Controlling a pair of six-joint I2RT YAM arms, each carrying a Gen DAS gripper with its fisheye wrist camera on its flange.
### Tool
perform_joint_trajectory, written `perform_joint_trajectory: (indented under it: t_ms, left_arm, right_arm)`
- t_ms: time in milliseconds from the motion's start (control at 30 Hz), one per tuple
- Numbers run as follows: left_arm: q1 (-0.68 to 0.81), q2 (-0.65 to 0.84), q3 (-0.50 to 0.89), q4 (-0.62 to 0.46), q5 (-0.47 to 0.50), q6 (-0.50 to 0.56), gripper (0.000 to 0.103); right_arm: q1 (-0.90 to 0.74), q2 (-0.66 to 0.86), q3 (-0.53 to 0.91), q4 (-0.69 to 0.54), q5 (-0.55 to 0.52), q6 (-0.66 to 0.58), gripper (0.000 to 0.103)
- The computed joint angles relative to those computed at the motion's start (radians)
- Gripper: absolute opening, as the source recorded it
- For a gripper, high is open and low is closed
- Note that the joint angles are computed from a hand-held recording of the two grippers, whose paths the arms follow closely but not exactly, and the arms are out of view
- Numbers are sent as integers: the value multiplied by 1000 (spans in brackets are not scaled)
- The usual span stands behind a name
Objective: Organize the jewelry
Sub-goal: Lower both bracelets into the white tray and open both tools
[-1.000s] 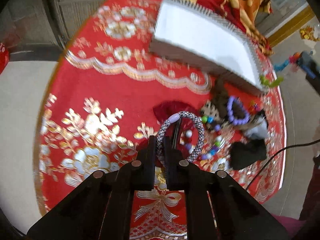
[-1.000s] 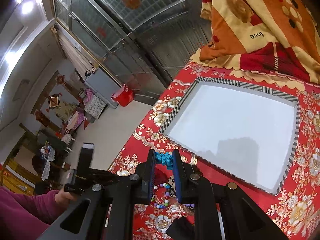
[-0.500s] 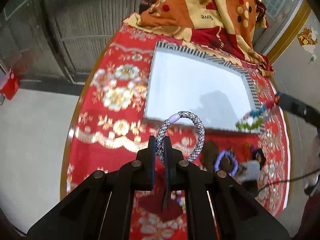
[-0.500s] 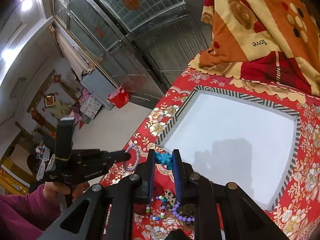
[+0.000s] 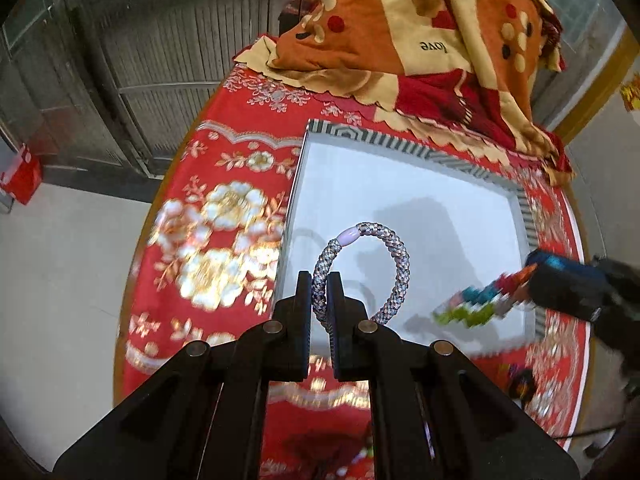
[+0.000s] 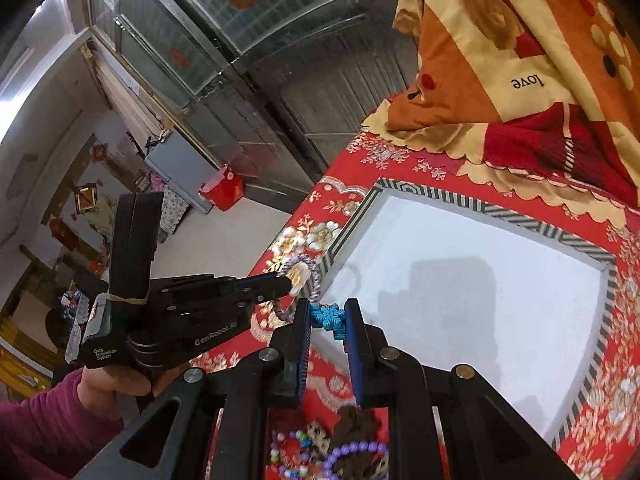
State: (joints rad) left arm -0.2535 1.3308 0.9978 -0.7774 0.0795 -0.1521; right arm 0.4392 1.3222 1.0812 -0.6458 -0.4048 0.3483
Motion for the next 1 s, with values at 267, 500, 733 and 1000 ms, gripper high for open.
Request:
perform_joint_trajectory:
  t_ms: [267,500,733,1000]
  left_arm:
    - [-2,265,141,72,-13,-39,6]
    - [-23,429,239,97,-49,-75,6]
    - [-38,509,284,116,-92,-97,6]
    - [-26,513,261,148,-36,-117,26]
  right_arm:
    - [-45,269,112,64,-33,-37,16]
    - [-117,473,217,116,-63,-50,16]
    - [-162,570,223,209,-37,7,16]
    - [-174,539,158,274,-4,28,53]
